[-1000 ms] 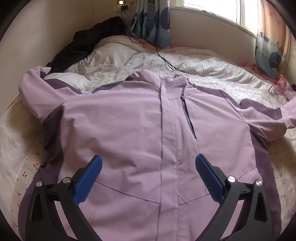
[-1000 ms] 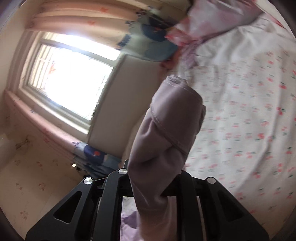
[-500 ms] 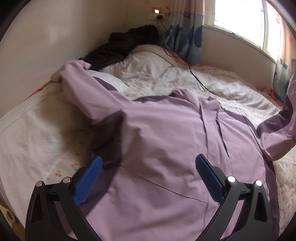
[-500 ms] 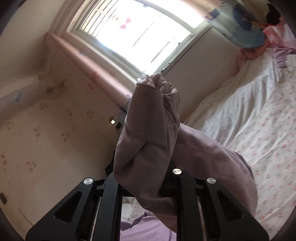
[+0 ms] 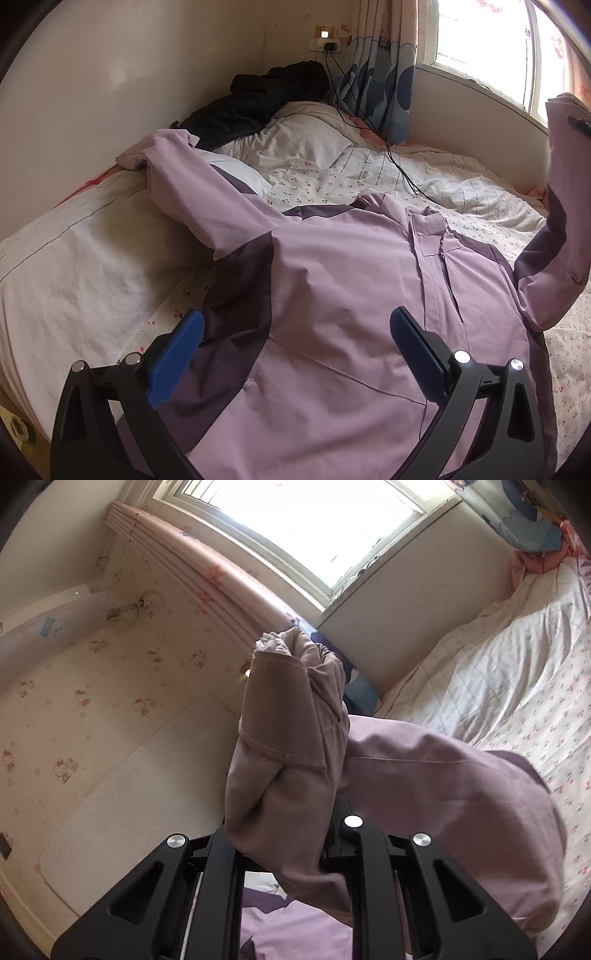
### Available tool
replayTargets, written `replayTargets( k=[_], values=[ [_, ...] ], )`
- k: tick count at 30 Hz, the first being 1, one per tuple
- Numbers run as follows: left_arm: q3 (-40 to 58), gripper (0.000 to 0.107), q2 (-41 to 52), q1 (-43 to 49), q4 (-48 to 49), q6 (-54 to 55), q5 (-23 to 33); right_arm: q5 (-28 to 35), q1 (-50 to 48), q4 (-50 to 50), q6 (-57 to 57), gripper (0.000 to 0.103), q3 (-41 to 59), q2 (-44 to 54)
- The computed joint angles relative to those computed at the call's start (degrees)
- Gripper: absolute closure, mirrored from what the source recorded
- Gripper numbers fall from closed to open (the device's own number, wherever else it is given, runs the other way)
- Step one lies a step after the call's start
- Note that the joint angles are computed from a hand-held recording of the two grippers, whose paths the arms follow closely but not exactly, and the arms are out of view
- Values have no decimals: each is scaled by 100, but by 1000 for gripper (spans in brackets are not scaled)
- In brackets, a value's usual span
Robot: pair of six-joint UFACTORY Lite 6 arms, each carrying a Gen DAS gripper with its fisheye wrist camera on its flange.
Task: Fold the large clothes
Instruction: 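Lift the sleeve cuff with the right gripper and carry it across the jacket, then lay the sleeve onto the jacket body and open the right gripper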
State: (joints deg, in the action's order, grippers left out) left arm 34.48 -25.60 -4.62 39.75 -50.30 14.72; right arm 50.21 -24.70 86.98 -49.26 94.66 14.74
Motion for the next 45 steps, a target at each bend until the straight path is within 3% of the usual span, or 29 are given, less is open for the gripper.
replayTargets(
  k=[3,8,13,19,26,29,31,33,34,38,41,42,45],
  values=[
    [-5,10,-50,49,-217,199,-23,-306,573,191,-179,88,-96,45],
    [78,10,-82,574,-1710,1773,-146,-1013,1775,526,-652,88,-317,173],
    [316,10,150,1767,-4565,4771,-212,-1857,2990,927,-1138,88,-285,783],
    [630,10,548,3131,-7862,8070,120,-2663,4009,1399,-1728,88,-73,1937],
    [824,10,764,3937,-9092,9307,524,-3107,4630,2425,-2832,88,-103,2734],
    [807,10,762,4004,-9301,9504,597,-3343,4883,1125,-1777,88,286,2957],
    [800,10,788,3940,-9302,9526,614,-3434,5079,-74,-696,81,719,3390],
    [817,10,826,3898,-9278,9516,635,-3245,5136,-1273,503,66,1102,3629],
    [823,10,835,3884,-9252,9488,636,-3183,5172,-1636,899,50,1225,3662],
    [828,10,834,3960,-9283,9508,702,-3438,5449,-1905,1199,27,1288,3461],
    [846,10,885,3986,-9307,9500,693,-2581,5418,-3493,2872,14,2764,4580],
    [855,10,917,3977,-9305,9484,693,-2368,5442,-3943,3260,14,3223,4939],
    [880,10,961,3885,-9193,9358,648,-2449,5410,-3852,3508,13,3175,4815]
  ],
)
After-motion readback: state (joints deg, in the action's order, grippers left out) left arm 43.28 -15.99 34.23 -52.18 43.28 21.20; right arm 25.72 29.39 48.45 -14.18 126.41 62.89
